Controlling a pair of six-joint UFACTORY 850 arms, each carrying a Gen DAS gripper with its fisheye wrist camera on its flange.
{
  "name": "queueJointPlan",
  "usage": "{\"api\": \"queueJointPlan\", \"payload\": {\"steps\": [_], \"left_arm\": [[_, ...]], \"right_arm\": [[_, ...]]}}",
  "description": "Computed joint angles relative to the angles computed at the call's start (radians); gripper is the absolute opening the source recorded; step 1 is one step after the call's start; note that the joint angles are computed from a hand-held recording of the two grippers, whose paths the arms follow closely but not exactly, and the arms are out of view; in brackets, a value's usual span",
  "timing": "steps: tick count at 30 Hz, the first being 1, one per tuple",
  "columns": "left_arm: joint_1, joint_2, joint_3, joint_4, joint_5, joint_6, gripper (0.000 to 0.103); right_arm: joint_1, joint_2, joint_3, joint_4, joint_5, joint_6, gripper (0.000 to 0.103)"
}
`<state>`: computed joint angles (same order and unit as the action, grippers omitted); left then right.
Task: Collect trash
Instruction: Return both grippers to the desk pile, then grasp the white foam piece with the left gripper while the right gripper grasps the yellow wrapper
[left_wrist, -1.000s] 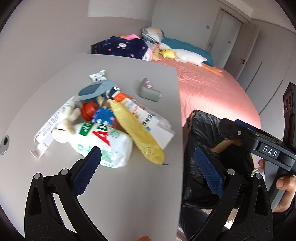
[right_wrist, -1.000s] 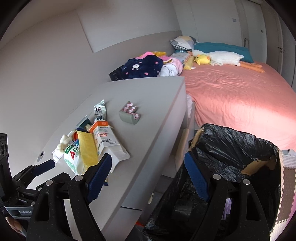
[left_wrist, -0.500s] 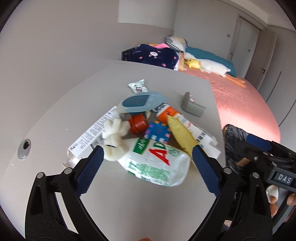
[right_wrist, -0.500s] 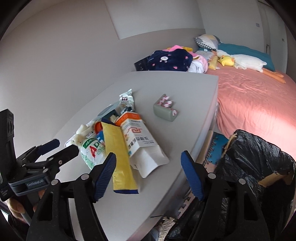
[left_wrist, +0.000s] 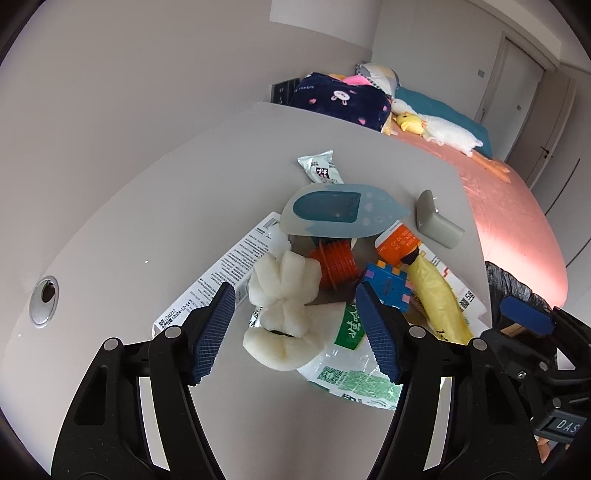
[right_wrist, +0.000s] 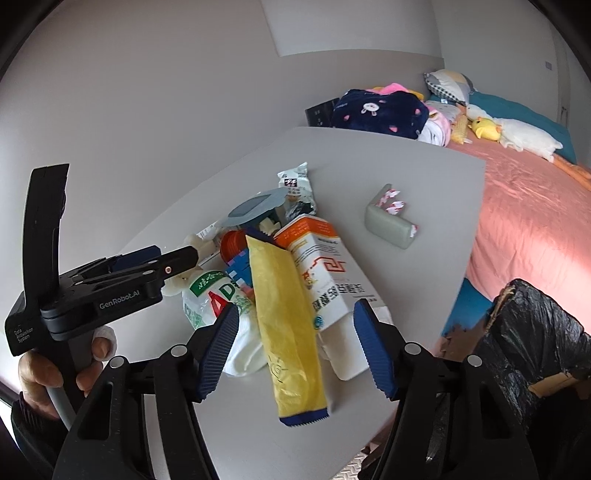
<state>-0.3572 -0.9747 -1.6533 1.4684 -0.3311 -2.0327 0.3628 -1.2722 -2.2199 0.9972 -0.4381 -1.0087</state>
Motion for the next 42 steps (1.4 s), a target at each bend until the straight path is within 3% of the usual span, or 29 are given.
{"api": "queueJointPlan", "payload": {"steps": [8,12,14,17,18,22,27,42], "left_arm": [[0.029,-0.036,-0.041,-0.175,0.051,0.122,0.045],[0.036,-0.035,-0.032,-0.140,0.058,0.070,0.041],[0.034,-0.037,-0.033,-0.135,0.050,0.068,0.040],[0.038,-0.026,-0.006,-0.001,0.070,-0.081,0.039],[0.038,-0.023,0.002,0.050,0.073,-0.136,0.038],[0.034,-0.012,0.021,0.158,0.047,-0.257,0.034],[0.014,0.017,0.050,0.166,-0.015,-0.248,0.031],[-0.047,0.090,0.110,0.245,-0.057,-0.319,0.031]], "right_arm": [[0.016,-0.116,-0.197,-0.202,-0.056,0.221,0.052],[0.023,-0.176,-0.302,-0.298,-0.095,0.315,0.043],[0.029,-0.193,-0.332,-0.348,-0.103,0.352,0.034],[0.029,-0.196,-0.330,-0.344,-0.098,0.342,0.020],[0.027,-0.186,-0.312,-0.320,-0.094,0.319,0.016],[0.020,-0.116,-0.188,-0.197,-0.047,0.204,0.015],[0.011,-0.067,-0.115,-0.088,-0.036,0.110,0.015],[-0.028,0.078,0.118,0.218,-0.024,-0.198,0.015]]}}
